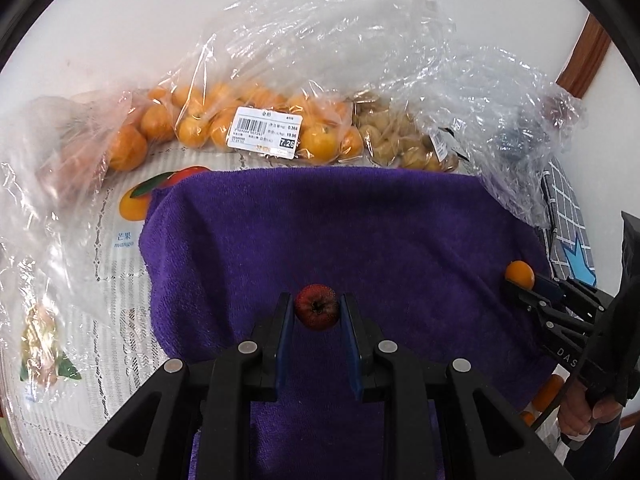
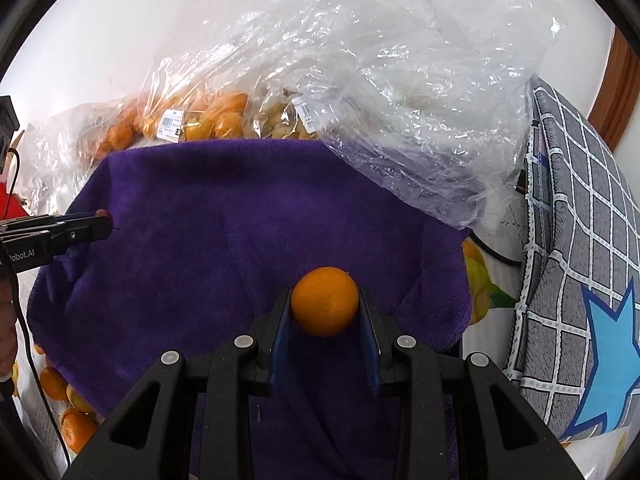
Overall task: Organize fruits
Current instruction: 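Carry the orange and red fruit up over the purple towel with both tools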
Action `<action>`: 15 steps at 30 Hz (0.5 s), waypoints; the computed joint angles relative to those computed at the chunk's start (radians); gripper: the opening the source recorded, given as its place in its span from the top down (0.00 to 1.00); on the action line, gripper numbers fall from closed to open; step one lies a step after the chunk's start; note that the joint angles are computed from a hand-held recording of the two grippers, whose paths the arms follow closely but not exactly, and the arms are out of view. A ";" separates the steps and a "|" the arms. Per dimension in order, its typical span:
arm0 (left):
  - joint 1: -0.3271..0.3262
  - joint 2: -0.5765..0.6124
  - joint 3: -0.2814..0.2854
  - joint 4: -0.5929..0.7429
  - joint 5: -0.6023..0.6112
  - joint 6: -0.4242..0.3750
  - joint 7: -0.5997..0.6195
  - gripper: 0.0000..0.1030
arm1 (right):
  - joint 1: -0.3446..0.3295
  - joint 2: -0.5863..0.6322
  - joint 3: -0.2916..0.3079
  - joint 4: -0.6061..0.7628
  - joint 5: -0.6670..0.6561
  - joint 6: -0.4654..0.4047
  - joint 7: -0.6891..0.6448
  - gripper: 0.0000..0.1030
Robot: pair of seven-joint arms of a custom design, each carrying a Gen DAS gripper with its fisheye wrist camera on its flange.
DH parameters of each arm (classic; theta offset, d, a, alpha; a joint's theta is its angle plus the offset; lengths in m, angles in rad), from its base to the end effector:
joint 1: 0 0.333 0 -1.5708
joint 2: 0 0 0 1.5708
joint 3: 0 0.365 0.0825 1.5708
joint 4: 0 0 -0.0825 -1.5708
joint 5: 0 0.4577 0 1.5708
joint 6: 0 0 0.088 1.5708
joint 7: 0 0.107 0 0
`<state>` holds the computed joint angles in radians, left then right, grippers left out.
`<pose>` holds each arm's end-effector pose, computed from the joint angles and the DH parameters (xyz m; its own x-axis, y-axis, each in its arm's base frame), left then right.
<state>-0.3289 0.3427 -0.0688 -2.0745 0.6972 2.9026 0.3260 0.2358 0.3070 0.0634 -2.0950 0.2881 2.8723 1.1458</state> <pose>0.6154 -0.2983 0.2995 0.1636 -0.9694 0.1831 -0.8381 -0.2344 -0.4926 0.6584 0.1845 0.3165 0.4450 -0.8954 -0.0175 -0.7938 -0.3853 -0.4706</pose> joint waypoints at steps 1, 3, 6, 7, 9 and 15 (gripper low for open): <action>0.002 0.002 -0.002 0.001 -0.003 -0.001 0.004 0.78 | 0.009 0.002 -0.010 0.003 -0.013 -0.007 0.014 0.69; 0.006 0.005 -0.009 0.004 -0.016 -0.005 0.017 0.78 | 0.023 0.015 -0.024 0.017 -0.037 -0.017 0.041 0.69; 0.005 0.005 -0.009 0.006 -0.019 -0.009 0.025 0.78 | 0.024 0.022 -0.025 0.027 -0.048 -0.032 0.053 0.69; 0.005 0.005 -0.009 0.006 -0.021 -0.011 0.027 0.78 | 0.024 0.024 -0.025 0.030 -0.052 -0.037 0.056 0.69; 0.011 0.008 -0.017 0.009 -0.037 -0.019 0.042 0.78 | 0.027 0.026 -0.028 0.033 -0.064 -0.041 0.063 0.69; 0.015 0.027 -0.029 0.033 -0.076 -0.051 0.082 0.78 | 0.030 0.031 -0.030 0.041 -0.079 -0.047 0.082 0.69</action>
